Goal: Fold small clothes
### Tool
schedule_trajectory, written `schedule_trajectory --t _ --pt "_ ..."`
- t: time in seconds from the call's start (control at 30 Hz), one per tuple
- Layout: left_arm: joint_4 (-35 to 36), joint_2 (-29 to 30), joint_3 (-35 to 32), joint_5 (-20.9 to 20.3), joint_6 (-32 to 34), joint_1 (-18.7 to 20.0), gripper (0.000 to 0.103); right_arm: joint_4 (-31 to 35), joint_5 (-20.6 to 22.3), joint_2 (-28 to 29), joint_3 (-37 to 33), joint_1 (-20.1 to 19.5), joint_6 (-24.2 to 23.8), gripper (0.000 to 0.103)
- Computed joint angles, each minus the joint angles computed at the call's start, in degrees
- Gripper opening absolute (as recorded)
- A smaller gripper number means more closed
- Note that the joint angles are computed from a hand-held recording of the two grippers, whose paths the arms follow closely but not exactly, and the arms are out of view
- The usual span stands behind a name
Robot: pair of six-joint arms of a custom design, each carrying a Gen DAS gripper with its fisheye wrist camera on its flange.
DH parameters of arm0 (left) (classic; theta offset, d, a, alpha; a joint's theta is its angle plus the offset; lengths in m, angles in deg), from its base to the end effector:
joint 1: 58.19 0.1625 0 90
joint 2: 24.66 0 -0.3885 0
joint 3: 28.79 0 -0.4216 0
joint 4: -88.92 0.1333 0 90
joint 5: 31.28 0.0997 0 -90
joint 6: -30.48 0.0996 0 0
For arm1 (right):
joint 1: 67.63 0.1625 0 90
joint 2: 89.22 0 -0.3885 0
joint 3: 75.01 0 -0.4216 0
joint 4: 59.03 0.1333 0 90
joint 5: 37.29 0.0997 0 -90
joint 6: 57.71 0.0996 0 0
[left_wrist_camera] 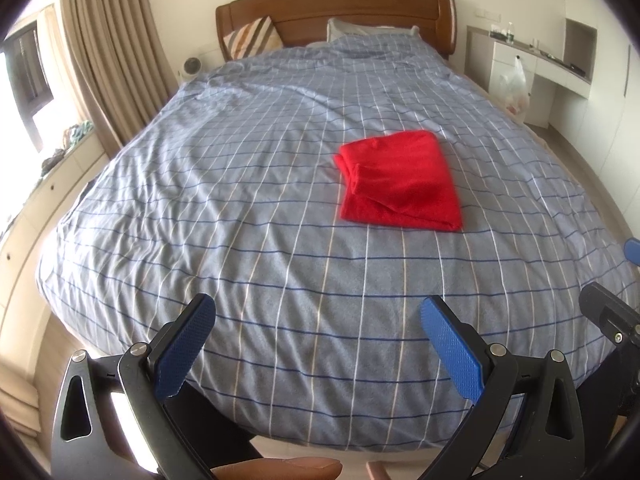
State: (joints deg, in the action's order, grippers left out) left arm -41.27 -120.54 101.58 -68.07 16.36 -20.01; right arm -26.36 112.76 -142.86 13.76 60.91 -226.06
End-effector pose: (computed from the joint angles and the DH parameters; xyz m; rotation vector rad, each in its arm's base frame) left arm -0.1928 -0.4227 0.2608 0.6924 2.2066 -0.7267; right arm 0.3493 -0.3631 0.1490 0.2659 -2.1734 0.9199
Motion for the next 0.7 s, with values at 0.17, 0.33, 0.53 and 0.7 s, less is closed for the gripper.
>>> schedule_trajectory --t 0.17,0.33,0.53,0.7 --pt "0.4 0.2 -0.1 -0.6 -0.5 -0.2 0.103 0.3 -0.1 0.2 -0.2 0.0 0.4 0.102" --pt "0.6 0.4 -0.2 -0.4 -0.6 -0.5 0.103 0.3 -0.7 0.0 0.0 0.1 0.4 0.102" --pt "0.4 0.1 -0.3 -0.1 -0.5 -1.3 0.103 -1.1 -1.1 -0.7 -0.1 0.7 -1.3 0.102" --pt "0.3 -0.4 -0.2 0.0 -0.3 -1.6 0.103 -1.4 -0.8 -1.0 -0.2 1.4 -1.9 0.102"
